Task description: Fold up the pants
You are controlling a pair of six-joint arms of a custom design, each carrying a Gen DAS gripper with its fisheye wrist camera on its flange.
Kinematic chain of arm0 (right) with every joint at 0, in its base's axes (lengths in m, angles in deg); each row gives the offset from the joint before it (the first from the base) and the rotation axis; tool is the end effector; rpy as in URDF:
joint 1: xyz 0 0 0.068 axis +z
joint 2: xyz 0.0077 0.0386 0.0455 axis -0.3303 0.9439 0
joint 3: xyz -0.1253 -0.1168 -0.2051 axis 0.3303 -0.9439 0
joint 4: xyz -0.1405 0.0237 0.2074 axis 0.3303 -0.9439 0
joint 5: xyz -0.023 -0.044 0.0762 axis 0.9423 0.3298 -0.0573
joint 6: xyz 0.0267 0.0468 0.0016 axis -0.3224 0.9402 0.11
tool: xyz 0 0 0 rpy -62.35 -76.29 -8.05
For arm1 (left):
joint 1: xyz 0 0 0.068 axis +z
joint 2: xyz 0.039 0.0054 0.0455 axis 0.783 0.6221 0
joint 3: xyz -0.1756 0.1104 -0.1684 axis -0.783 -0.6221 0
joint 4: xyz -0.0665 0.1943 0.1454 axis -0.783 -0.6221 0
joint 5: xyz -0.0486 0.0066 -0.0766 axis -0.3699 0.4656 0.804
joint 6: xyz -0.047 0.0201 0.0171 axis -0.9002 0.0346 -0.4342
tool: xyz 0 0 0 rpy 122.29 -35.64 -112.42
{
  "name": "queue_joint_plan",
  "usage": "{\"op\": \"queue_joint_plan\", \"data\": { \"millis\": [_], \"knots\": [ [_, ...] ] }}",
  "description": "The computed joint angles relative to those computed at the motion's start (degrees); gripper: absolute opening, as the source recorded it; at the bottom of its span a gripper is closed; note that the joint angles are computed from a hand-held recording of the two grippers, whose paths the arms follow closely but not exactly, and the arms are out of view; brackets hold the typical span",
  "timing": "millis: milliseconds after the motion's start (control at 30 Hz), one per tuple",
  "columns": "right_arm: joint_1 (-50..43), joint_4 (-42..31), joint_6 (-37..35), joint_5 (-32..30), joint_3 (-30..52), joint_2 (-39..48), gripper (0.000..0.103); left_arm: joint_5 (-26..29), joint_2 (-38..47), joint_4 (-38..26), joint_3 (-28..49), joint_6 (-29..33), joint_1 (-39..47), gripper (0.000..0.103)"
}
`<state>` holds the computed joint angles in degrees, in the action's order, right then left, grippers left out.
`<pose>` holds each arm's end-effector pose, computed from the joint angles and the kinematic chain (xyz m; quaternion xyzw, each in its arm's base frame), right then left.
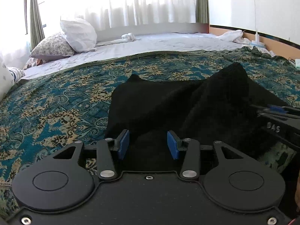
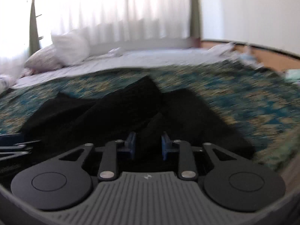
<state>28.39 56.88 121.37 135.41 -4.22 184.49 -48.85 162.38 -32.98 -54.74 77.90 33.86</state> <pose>0.2579 0.2415 0.0138 0.1124 0.8407 -0.0517 0.5272 0.2995 -0.0917 0.0400 0.1224 0.8720 -0.0230 0.4734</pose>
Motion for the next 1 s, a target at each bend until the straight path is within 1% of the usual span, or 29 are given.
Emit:
{"op": "queue_joint_plan", "data": {
  "millis": [33, 133, 200, 233, 267, 300, 333, 400, 467, 533, 567, 633, 667, 700, 733, 767, 800, 833, 867, 1000],
  "knots": [
    [0.42, -1.02, 0.81, 2.26, -0.15, 0.04, 0.026, 0.28, -0.08, -0.14, -0.02, -0.25, 0.0, 0.043],
    [0.94, -3.58, 3.78, 5.79, -0.94, -0.22, 0.027, 0.8, 0.25, 0.1, -0.03, 0.11, -0.22, 0.043],
    [1.16, -1.39, 3.69, 7.09, -2.1, 0.31, 0.029, 0.75, 0.83, 0.76, -0.02, 0.83, -0.63, 0.043],
    [1.4, 0.59, 3.2, 7.58, -2.84, 0.66, 0.039, 0.28, 1.02, 1.0, 0.01, 1.16, -0.93, 0.043],
    [1.75, 0.86, 3.8, 9.19, -2.86, 1.09, 0.055, -0.08, 1.26, 1.28, 0.07, 1.63, -1.2, 0.043],
    [1.94, 0.31, 4.55, 10.73, -2.39, 1.54, 0.066, -0.13, 1.31, 1.45, -0.02, 1.9, -1.29, 0.044],
    [1.85, -0.16, 5.16, 11.43, -2.53, 1.5, 0.07, -0.12, 1.42, 1.54, -0.02, 1.91, -1.32, 0.044],
    [0.53, 0.98, 4.21, 8.32, -3.27, 0.75, 0.075, 0.22, 1.64, 1.63, 0.04, 1.61, -1.13, 0.044],
    [-1.71, 4.93, 2.22, 2.51, -5.15, 0.28, 0.077, 0.38, 1.95, 1.84, 0.14, 1.49, -0.99, 0.044],
    [-5.46, 10.14, 0.44, -5.53, -7.13, -0.04, 0.084, 0.54, 2.2, 2.22, 0.08, 1.55, -0.86, 0.044],
    [-6.77, 12.24, 0.25, -8.12, -7.71, 0.14, 0.085, 0.66, 2.31, 2.37, 0.07, 1.45, -0.81, 0.044],
    [-8.96, 13.36, -1.28, -11.31, -7.12, 0.5, 0.087, 0.98, 2.57, 2.68, 0.06, 1.25, -0.65, 0.044],
    [-9.93, 14.02, -1.63, -12.62, -6.86, 0.72, 0.082, 1.13, 2.66, 2.74, 0.12, 1.29, -0.53, 0.044],
    [-10.47, 14.68, -1.44, -13.31, -6.7, 0.91, 0.074, 1.08, 2.75, 2.86, 0.13, 1.29, -0.55, 0.044],
    [-10.95, 15.69, -1.22, -13.78, -6.72, 1.08, 0.057, 1.04, 2.74, 2.81, 0.19, 1.3, -0.59, 0.044],
    [-11.6, 17.76, -1.09, -15.43, -7.48, 1.07, 0.048, 1.16, 2.6, 2.53, 0.27, 1.27, -0.55, 0.044],
    [-12.29, 20.34, -0.13, -17.54, -8.64, 0.98, 0.036, 1.23, 2.24, 2.07, 0.34, 1.1, -0.63, 0.044],
    [-12.43, 21.39, 1.21, -17.67, -9.31, 0.58, 0.028, 1.56, 1.7, 1.48, 0.42, 0.88, -0.65, 0.044],
    [-12.06, 21.03, 1.26, -15.94, -9.46, -0.09, 0.027, 1.99, 1.16, 1.24, 0.38, 0.6, -0.68, 0.043],
    [-7.05, 18.15, -2.11, -0.74, -8.39, -0.11, 0.023, 2.98, -0.35, 0.8, 0.11, -0.16, -1.25, 0.043]
  ]
}}
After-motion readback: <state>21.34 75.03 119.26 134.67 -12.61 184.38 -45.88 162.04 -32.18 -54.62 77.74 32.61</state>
